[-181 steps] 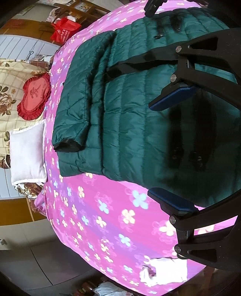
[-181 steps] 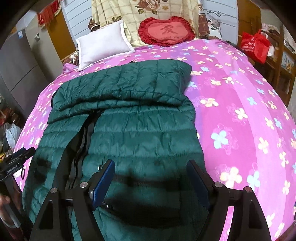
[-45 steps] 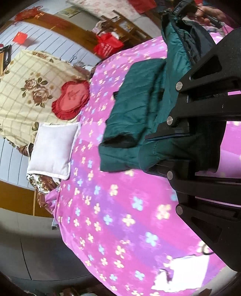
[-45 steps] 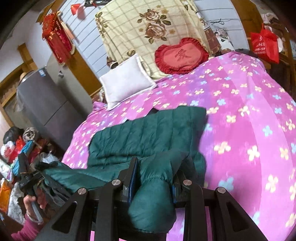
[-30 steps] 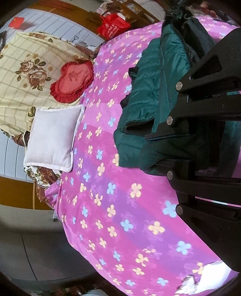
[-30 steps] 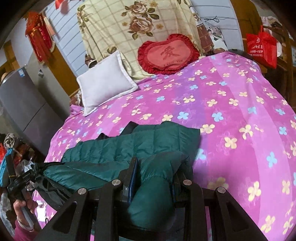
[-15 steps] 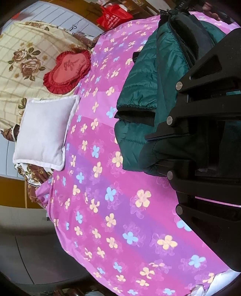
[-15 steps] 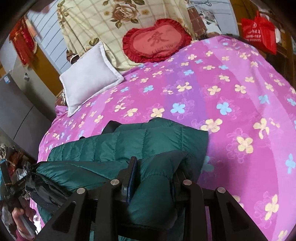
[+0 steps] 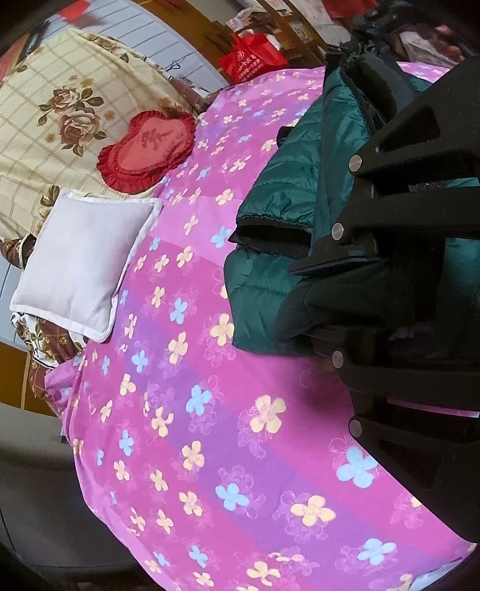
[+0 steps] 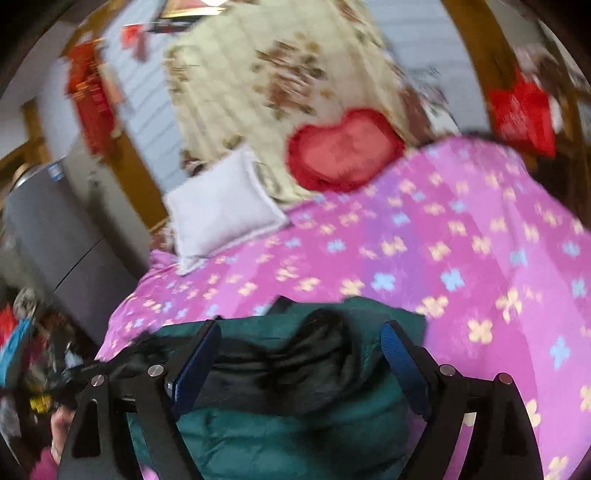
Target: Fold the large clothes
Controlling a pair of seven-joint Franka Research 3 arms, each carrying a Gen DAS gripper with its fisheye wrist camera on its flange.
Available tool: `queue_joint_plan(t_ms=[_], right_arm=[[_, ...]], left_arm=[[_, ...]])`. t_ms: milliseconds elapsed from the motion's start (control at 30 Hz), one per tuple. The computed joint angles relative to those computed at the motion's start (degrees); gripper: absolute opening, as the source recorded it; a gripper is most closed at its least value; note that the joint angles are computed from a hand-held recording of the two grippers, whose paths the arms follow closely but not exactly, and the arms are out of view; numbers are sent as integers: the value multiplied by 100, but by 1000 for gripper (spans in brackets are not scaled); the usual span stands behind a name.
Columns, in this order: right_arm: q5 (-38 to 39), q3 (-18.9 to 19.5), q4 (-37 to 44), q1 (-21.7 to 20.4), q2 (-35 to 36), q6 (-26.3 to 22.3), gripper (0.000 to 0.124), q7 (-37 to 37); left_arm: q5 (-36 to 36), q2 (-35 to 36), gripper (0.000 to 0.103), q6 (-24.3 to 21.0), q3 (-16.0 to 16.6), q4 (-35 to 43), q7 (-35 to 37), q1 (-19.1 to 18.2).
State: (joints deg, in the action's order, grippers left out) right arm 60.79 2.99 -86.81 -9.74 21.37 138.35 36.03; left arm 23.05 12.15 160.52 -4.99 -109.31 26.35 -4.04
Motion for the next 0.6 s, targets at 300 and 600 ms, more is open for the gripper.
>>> queue_joint_plan(t_ms=[300,600], right_arm=[[882,47,-1313,388,-1041,-861,86,-2352],[-1053,39,-323,1436,194,241,85,-747]], left_arm=[[-75,-100,35,161,-24,-55,27,2],[235,-624,76,793,155,-562,-417,-62]])
